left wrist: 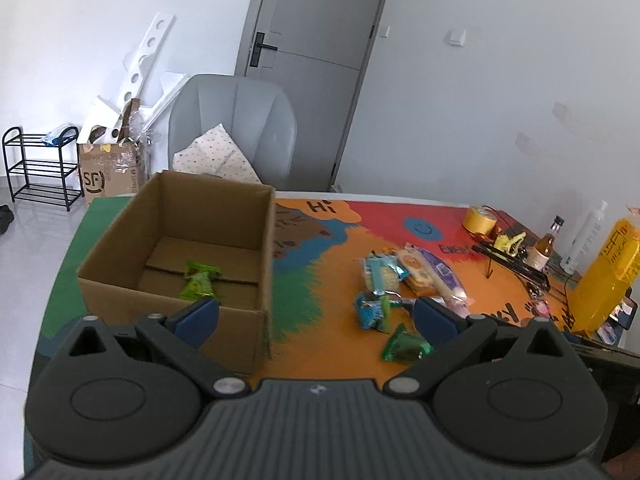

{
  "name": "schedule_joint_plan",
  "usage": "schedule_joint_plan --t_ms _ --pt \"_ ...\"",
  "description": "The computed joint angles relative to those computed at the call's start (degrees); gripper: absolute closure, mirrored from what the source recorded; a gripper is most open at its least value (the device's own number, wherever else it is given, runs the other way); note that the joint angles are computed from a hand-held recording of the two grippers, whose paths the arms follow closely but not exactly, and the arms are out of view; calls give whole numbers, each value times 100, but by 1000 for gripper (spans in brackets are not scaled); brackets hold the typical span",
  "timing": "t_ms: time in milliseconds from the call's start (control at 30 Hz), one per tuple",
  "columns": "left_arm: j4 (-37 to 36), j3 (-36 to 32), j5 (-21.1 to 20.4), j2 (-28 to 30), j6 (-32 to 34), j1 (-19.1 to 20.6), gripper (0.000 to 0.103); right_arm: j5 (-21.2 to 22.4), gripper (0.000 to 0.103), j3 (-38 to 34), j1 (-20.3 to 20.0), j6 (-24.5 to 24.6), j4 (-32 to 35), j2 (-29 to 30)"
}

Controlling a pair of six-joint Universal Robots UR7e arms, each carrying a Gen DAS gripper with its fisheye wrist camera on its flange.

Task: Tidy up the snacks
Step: 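Return both tools to the snack pile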

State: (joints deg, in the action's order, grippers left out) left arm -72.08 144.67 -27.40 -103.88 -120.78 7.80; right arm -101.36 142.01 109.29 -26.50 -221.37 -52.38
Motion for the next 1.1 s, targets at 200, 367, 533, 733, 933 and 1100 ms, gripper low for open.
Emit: schedule_joint_plan --t_ms 200,367,533,733,933,1100 --pt "-921 74 97 399 509 164 0 92 0 122 -275 -109 36 -228" --pt "-1789 136 220 790 1085 322 0 164 0 194 -527 -174 68 -363" --pt "-2868 247 317 1138 1829 527 1 254 3 250 -776 -249 121 -432" --pt "-4405 435 425 1633 2771 731 3 363 14 250 -1034 -299 380 -490" --pt "-5804 535 455 2108 3628 1021 16 450 20 208 -1173 -339 583 -442" --pt "-6734 581 400 2445 4163 1306 27 445 27 100 -1236 -344 820 -329"
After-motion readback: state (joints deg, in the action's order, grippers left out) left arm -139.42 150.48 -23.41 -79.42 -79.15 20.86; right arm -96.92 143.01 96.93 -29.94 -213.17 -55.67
